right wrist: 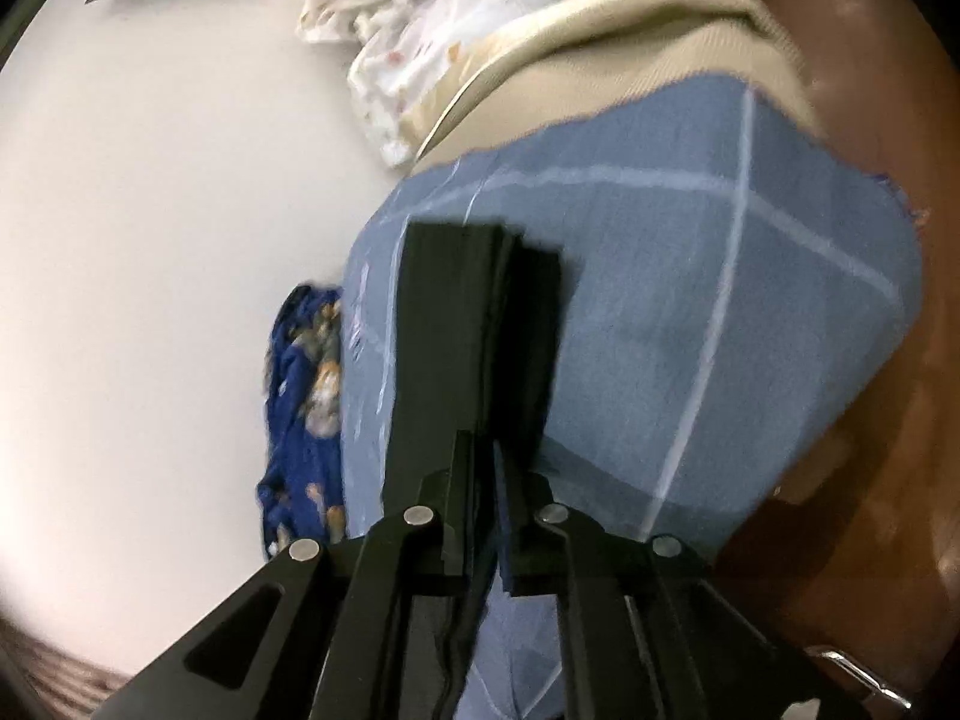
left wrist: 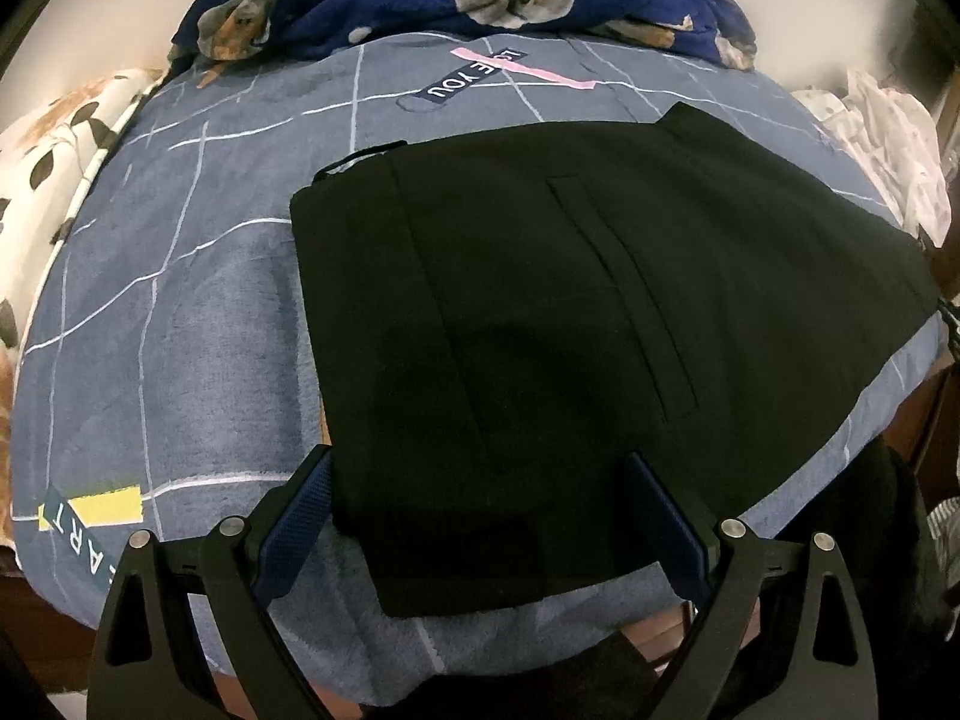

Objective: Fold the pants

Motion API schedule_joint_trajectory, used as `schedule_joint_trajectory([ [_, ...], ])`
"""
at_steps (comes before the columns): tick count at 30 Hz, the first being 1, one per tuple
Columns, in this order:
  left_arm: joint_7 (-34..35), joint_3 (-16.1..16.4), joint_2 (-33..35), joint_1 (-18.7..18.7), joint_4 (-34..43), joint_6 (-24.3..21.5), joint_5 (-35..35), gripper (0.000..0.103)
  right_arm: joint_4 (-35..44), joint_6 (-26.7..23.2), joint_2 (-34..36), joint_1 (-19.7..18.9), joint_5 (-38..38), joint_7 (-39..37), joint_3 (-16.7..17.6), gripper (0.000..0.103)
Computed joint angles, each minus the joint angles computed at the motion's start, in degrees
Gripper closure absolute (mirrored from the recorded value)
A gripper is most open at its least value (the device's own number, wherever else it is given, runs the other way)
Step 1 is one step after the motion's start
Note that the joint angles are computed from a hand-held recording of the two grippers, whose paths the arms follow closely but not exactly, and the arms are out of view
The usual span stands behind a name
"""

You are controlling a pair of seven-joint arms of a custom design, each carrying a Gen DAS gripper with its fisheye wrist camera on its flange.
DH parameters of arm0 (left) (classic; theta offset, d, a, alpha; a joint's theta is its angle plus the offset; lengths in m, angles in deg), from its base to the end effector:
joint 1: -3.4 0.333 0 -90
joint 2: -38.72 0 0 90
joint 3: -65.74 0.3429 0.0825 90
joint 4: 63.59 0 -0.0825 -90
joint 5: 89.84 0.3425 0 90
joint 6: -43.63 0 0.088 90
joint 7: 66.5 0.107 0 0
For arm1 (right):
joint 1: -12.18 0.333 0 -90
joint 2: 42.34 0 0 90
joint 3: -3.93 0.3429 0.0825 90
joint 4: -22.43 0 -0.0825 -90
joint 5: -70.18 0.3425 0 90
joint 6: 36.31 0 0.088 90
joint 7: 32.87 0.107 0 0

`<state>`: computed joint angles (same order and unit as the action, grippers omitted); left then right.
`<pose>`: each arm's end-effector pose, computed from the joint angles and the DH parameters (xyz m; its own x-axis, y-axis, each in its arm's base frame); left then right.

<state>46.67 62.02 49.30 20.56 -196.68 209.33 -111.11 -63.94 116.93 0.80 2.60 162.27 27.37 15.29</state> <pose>0.5121 0.1453 0.3593 0.1591 -0.9842 0.0772 -0.9018 -0.1767 -0.3943 0.7147 -0.0402 0.2890 -0.3880 -0.2877 -0.8756 -0.5805 0.8142 -0.0103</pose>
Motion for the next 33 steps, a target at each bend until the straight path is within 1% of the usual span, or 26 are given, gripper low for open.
schedule_joint_trajectory([
  [2, -0.29, 0.17, -0.5, -0.17, -0.32, -0.02, 0.42, 0.009, -0.6, 1.67, -0.73, 1.38, -4.95, 6.41, -1.81, 0.096],
  [3, -0.13, 0.08, -0.95, -0.23, -0.8, 0.62, 0.35, 0.009, -2.02, 3.88, -1.88, 2.67, -8.41, 10.59, -3.03, 0.092],
  [4, 0.33, -0.12, -1.22, -0.15, -1.13, 1.09, -0.08, 0.009, -4.44, 8.47, -4.0, 4.6, -11.18, 13.49, -4.12, 0.092],
  [5, 0.7, -0.26, -1.5, -0.18, -1.51, 1.75, -0.37, 0.009, -5.25, 10.48, -5.15, 4.6, -11.11, 12.36, -3.21, 0.092],
  [6, 0.56, -0.12, -1.57, -0.39, -1.71, 2.19, -0.13, 0.009, -6.04, 11.51, -6.44, 4.1, -10.27, 8.91, -1.65, 0.092],
  [7, 0.41, 0.02, -1.54, -0.5, -1.77, 2.28, 0.1, 0.009, -6.45, 10.99, -7.66, 4.5, -11.89, 7.55, -0.93, 0.092],
  [8, 0.25, 0.12, -1.42, -0.59, -1.76, 2.26, 0.32, 0.009, -6.23, 9.3, -8.49, 4.52, -12.57, 3.8, 0.68, 0.092],
  [9, 0.18, 0.2, -1.22, -0.6, -1.71, 2.21, 0.53, 0.009, -5.89, 6.42, -8.86, 3.7, -11.1, -0.9, 2.83, 0.092],
  [10, 0.84, -0.09, -1.0, -0.28, -1.76, 2.36, 0.05, 0.009, -4.85, 2.07, -8.58, 3.6, -10.94, -3.43, 4.11, 0.092],
  [11, 1.36, -0.38, -0.95, 0.01, -1.82, 2.46, -0.55, 0.009, -3.31, -2.14, -7.84, 5.3, -14.49, -1.95, 3.85, 0.091],
  [13, 3.32, -1.45, -1.0, 0.99, -2.04, 2.89, -3.27, 0.009, 0.59, -8.39, -5.34, 9.08, -21.92, 1.74, 3.45, 0.091],
  [15, 3.95, -1.38, -1.16, 0.96, -2.51, 3.73, -3.96, 0.009, 3.67, -12.08, -3.03, 12.07, -27.43, 4.16, 3.47, 0.091],
  [17, 4.61, -1.29, -1.25, 1.06, -2.99, 4.81, -4.13, 0.009, 7.38, -14.73, -0.53, 16.19, -35.06, 7.88, 2.75, 0.091],
  [20, 6.09, -1.82, -1.11, 2.03, -3.26, 6.1, -6.17, 0.009, 12.12, -19.05, 2.84, 19.51, -41.89, 11.81, 3.47, 0.091],
  [21, 6.13, -1.77, -1.07, 2.19, -3.24, 6.29, -6.43, 0.009, 11.98, -19.28, 3.1, 20.36, -43.48, 12.37, 3.65, 0.091],
  [22, 5.04, -1.05, -1.17, 1.84, -3.51, 7.2, -5.71, 0.009, 12.94, -20.32, 3.93, 21.07, -44.93, 13.3, 3.93, 0.091],
  [23, 5.17, -1.2, -1.32, 2.21, -3.56, 7.53, -5.98, 0.009, 14.41, -21.5, 5.24, 21.07, -47.02, 14.74, 5.37, 0.091],
  [25, 9.46, -3.7, -2.07, 4.73, -3.39, 7.75, -11.15, 0.009, 15.34, -23.21, 5.62, 22.6, -47.98, 15.11, 4.86, 0.091],
  [26, 9.55, -3.38, -2.48, 4.43, -3.64, 8.44, -11.58, 0.009, 15.6, -22.95, 5.53, 22.79, -49.83, 15.42, 5.67, 0.091],
  [27, 6.58, -1.39, -2.93, 2.77, -4.35, 10.11, -8.8, 0.009, 13.86, -22.32, 4.14, 23.48, -49.32, 13.92, 5.29, 0.091],
  [28, 5.58, -1.02, -3.34, 2.67, -4.77, 11.44, -7.95, 0.009, 13.33, -21.7, 3.45, 23.72, -49.67, 12.6, 5.68, 0.09],
  [29, 8.16, -2.65, -3.79, 4.29, -4.58, 11.83, -11.12, 0.009, 13.15, -21.19, 2.64, 24.16, -50.28, 11.32, 5.91, 0.087],
  [30, 12.14, -4.7, -4.26, 6.26, -4.2, 12.16, -16.18, 0.009, 12.95, -20.42, 1.77, 24.99, -51.37, 10.53, 5.65, 0.083],
  [31, 14.14, -5.07, -4.48, 6.79, -3.99, 12.73, -18.99, 0.009, 13.86, -20.22, 1.68, 25.81, -52.53, 10.85, 5.18, 0.071],
  [32, 13.67, -4.07, -4.62, 6.19, -4.02, 13.39, -19.02, 0.009, 13.83, -18.98, 1.21, 26.74, -53.49, 10.54, 4.93, 0.056],
  [33, 11.04, -2.06, -4.7, 4.95, -4.26, 13.98, -16.69, 0.009, 15.22, -18.59, 1.79, 27.41, -54.17, 10.65, 4.98, 0.047],
])
